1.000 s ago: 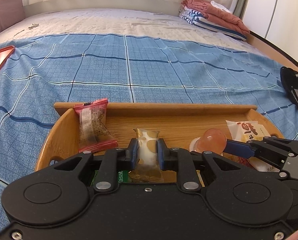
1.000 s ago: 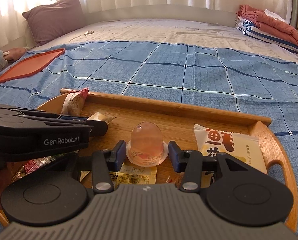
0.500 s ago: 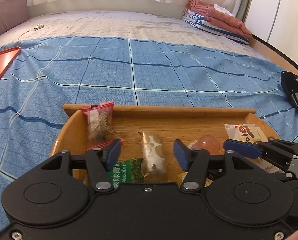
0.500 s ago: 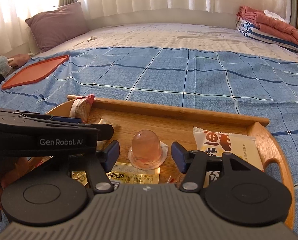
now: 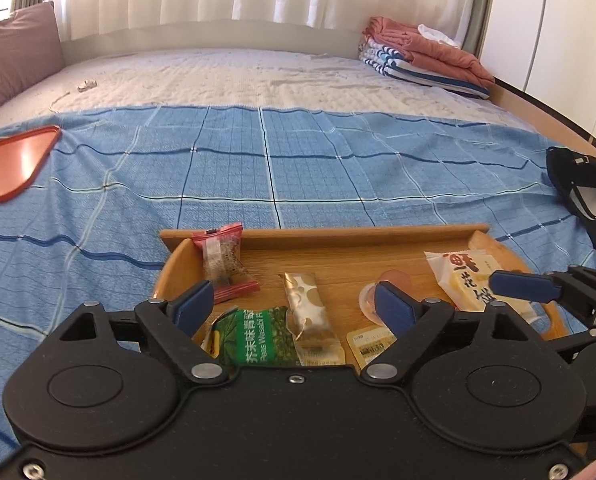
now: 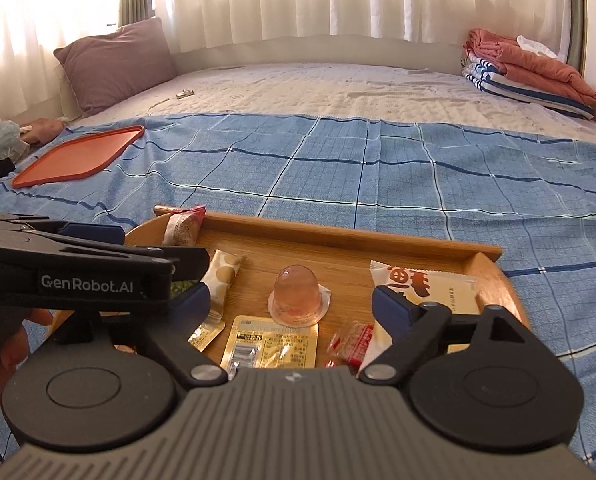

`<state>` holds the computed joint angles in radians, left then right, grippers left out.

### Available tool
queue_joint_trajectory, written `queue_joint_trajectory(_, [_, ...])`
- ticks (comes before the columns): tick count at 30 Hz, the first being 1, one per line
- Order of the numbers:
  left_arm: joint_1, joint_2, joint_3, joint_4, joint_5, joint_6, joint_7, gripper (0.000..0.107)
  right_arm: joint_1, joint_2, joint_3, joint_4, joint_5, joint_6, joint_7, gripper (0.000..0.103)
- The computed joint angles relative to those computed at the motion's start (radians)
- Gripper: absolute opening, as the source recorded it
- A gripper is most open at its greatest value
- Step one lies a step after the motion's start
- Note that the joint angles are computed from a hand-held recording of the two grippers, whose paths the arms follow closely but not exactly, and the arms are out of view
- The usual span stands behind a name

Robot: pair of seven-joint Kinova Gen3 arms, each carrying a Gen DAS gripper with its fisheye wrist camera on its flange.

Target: Organize snacks

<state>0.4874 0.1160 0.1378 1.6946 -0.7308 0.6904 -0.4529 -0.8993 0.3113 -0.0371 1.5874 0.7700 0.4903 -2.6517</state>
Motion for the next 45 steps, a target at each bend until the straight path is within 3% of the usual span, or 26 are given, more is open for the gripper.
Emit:
queue_joint_trajectory(3, [0.011, -0.036, 0.016, 0.008, -0.003, 0.033, 0.000, 0.088, -0.024, -0.039, 0.007, 0.036, 0.043, 0.010, -0.051, 0.096])
queue_joint_trajectory(11, [0.020, -0.125, 0.108, -0.015, -0.020, 0.176, 0.030, 0.089, -0.018, -0.149, -0.079, 0.091, 0.147, 0.103, -0.142, 0.102])
queue_joint_trajectory(23, [0.019, -0.273, 0.312, -0.060, 0.016, 0.411, 0.043, 0.091, 0.028, -0.321, -0.291, 0.139, 0.183, 0.283, -0.165, 0.103])
queue_joint_trajectory(27, [0.014, -0.342, 0.379, -0.047, 0.062, 0.441, 0.034, 0.092, 0.058, -0.386, -0.358, 0.174, 0.161, 0.299, -0.190, 0.103])
queue_joint_trajectory(35, [-0.072, -0.439, 0.594, -0.040, 0.075, 0.539, 0.101, 0.094, 0.121, -0.492, -0.497, 0.251, 0.138, 0.325, -0.262, 0.103])
queue_joint_trajectory(45, [-0.204, -0.589, 0.725, 0.016, 0.209, 0.552, 0.138, 0.095, 0.246, -0.601, -0.710, 0.359, 0.150, 0.344, -0.405, 0.103])
